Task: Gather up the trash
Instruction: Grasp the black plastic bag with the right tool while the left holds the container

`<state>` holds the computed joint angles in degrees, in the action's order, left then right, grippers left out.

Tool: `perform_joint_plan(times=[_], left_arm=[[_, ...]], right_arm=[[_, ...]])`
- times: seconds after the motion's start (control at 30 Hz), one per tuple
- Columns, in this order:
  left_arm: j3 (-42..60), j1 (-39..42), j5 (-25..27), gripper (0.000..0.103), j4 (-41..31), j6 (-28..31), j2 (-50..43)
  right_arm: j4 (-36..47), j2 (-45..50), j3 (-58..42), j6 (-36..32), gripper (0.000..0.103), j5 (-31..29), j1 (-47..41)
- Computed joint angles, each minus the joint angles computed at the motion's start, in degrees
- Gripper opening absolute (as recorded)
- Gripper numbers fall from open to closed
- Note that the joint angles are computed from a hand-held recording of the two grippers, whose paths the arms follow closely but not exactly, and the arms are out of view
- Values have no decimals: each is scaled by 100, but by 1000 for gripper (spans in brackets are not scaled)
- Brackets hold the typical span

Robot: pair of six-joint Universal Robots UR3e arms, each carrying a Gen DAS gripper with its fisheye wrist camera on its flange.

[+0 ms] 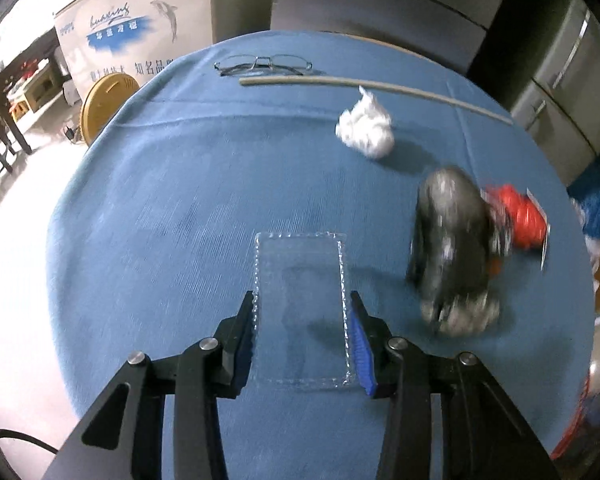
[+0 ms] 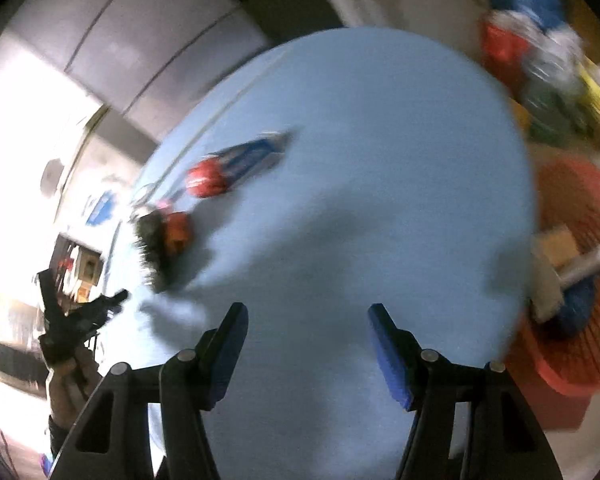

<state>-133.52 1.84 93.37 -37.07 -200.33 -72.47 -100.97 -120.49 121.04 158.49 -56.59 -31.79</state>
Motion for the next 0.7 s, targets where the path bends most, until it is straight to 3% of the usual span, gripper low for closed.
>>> perform_joint_plan(times=[0.2,0.37,0.57,0.63,0.67,0.7], left_arm=[[-460,-47,184,45,599,97,-110],[-704,101,19,45,706,177,109],[-911,216,-91,45,707,246,396],[-927,243,-99,45,568,260,572],[-1000,302,-138,45,577,307,654],[-1040,386,-190,45,580,378,699]], right_arm=[[-2516,2256,-1262,1574,66,-333,2617],[-3449,3971,-2524,1985,66,-1038,4098],[-3359,5777,-4267,2128,64,-2232,5226],[-3298,6066,-4509,2117,52,-2450,5410],[-3218,6249,-4694,2078,40,-2690,5536],[-3252,6314,-4698,2059,39,-2778,5598]])
